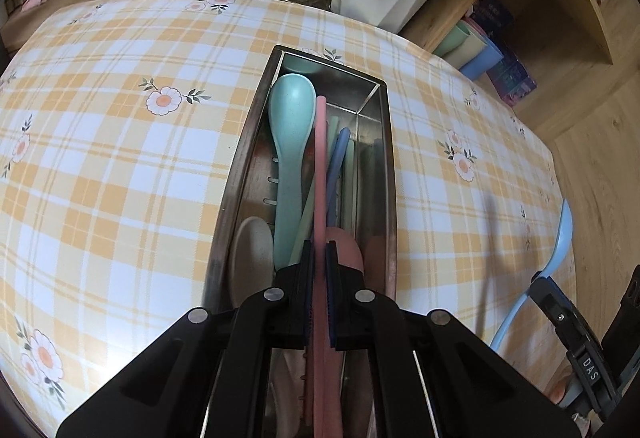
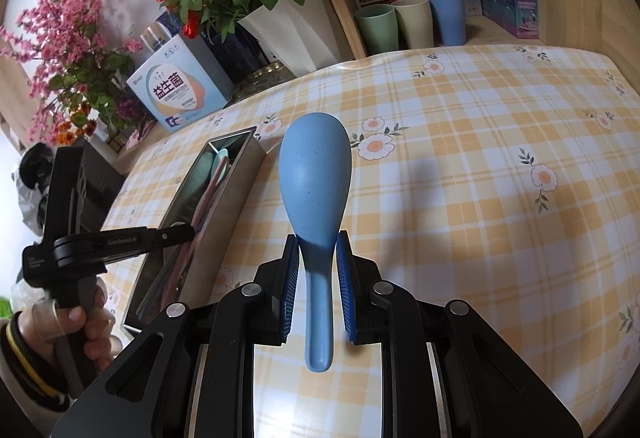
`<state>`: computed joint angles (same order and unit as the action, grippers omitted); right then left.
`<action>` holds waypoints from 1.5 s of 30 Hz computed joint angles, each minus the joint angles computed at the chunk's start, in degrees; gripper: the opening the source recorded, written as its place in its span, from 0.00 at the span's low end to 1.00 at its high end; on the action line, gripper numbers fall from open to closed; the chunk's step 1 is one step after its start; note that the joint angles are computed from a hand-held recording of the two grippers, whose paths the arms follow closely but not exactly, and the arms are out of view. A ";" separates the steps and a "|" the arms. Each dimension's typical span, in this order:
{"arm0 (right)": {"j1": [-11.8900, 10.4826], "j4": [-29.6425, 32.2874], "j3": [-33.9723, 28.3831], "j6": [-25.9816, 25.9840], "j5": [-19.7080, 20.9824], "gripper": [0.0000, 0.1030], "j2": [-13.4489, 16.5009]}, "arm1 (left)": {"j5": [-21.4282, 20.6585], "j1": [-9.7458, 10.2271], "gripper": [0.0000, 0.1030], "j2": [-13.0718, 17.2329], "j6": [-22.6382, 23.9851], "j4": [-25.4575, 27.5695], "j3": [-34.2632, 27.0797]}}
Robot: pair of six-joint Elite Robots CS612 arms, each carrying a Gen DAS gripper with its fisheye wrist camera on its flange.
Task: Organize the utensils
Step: 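Carry the pink chopstick into the steel tray and open the left gripper, then carry the blue spoon into the steel tray and open the right gripper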
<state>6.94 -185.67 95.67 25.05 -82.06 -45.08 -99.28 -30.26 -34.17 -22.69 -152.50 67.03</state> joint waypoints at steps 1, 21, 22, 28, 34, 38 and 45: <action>-0.02 0.05 0.01 0.13 0.10 0.19 -0.02 | -0.04 -0.04 0.12 -0.13 0.75 -0.23 0.08; 2.71 9.81 -7.25 -1.39 4.11 0.19 0.91 | 2.22 0.87 0.84 -6.76 9.05 -11.43 9.89; 3.14 11.32 -8.41 -1.62 4.29 0.19 1.38 | 2.25 0.97 0.84 -6.99 9.41 -11.69 10.34; 4.91 17.48 -13.94 0.58 6.24 0.11 3.82 | 4.41 1.92 0.88 -7.91 9.05 -13.68 12.55; 6.70 22.55 -17.63 -0.91 4.03 0.11 5.20 | 5.87 3.11 0.88 -8.52 7.33 -15.06 14.12; 6.98 23.79 -18.08 -0.84 3.39 0.11 5.37 | 5.91 3.50 0.88 -8.92 6.72 -16.05 15.00; 7.07 23.63 -17.03 -1.80 0.31 0.11 4.52 | 6.22 3.04 0.88 -9.21 6.89 -16.01 15.44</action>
<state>14.01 -162.04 78.64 23.25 -81.75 -40.56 -93.07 -27.22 -43.37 -15.81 -168.51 82.47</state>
